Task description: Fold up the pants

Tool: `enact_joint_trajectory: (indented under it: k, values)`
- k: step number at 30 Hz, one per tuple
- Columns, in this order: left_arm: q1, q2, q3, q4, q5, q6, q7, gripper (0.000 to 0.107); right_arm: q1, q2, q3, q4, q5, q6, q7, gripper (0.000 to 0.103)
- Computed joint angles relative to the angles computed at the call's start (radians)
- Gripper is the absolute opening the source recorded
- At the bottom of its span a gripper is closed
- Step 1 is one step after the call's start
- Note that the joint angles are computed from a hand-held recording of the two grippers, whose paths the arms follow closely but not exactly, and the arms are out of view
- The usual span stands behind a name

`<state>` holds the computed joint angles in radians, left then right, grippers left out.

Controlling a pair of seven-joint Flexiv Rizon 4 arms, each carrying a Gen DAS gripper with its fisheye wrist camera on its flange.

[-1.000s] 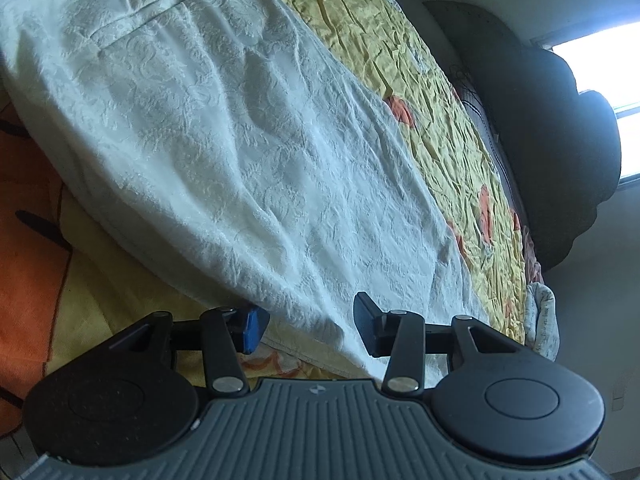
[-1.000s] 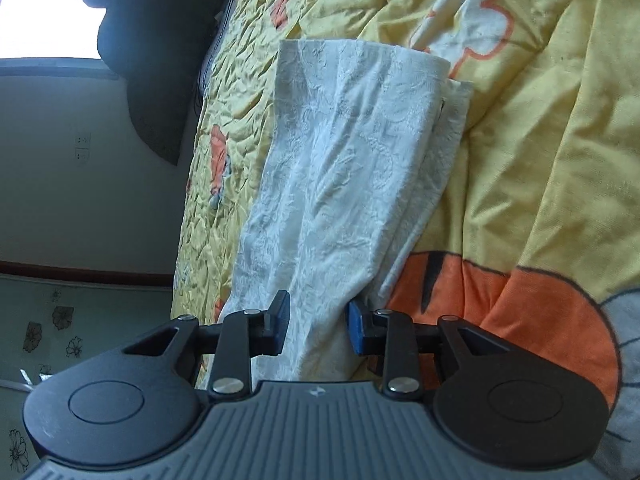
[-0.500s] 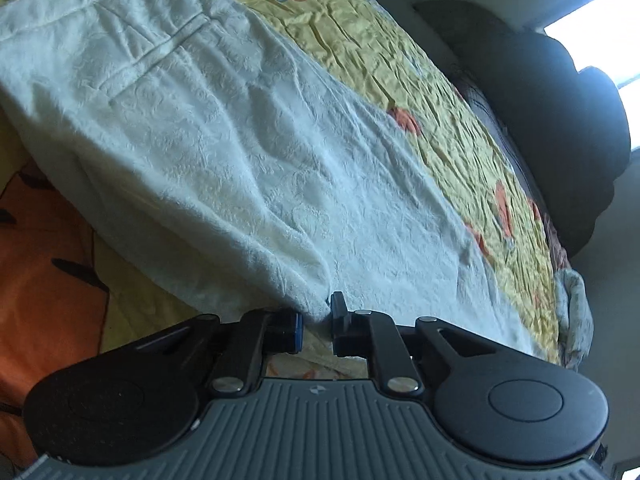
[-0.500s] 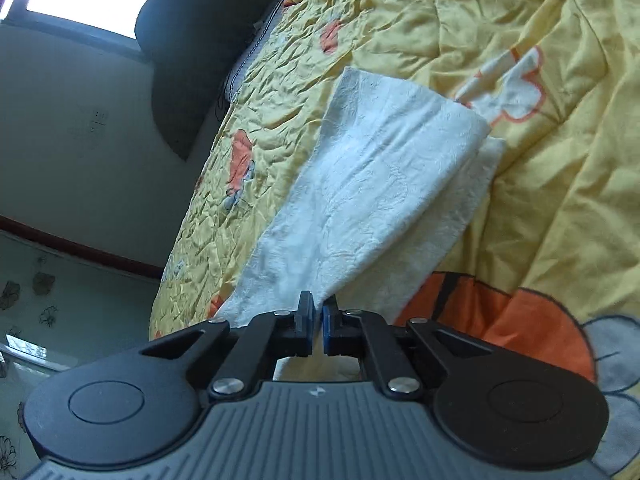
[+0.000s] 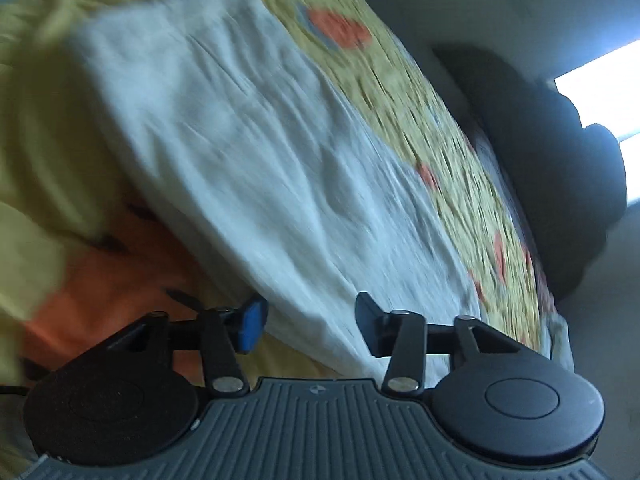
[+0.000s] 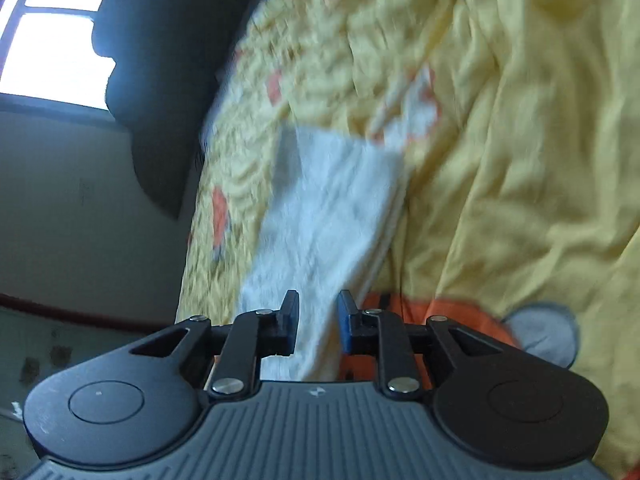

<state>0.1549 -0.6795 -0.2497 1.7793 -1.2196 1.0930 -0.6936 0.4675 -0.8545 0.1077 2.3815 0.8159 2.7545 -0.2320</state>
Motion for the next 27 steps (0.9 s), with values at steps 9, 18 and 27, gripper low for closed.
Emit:
enact_joint_trajectory:
  k: [9, 18, 27]
  values:
    - [0.054, -0.086, 0.026, -0.120, -0.044, 0.145, -0.288, 0.066, 0.110, 0.164, -0.143, -0.188, -0.229, -0.399, -0.545, 0.030]
    - [0.059, -0.180, -0.015, -0.240, 0.092, 0.236, -0.283, 0.021, 0.011, 0.075, -0.063, -0.315, -0.531, -0.570, -0.465, 0.029]
    - [0.090, -0.174, -0.044, -0.222, 0.256, 0.295, -0.219, 0.018, -0.024, 0.060, -0.036, -0.293, -0.595, -0.530, -0.399, 0.029]
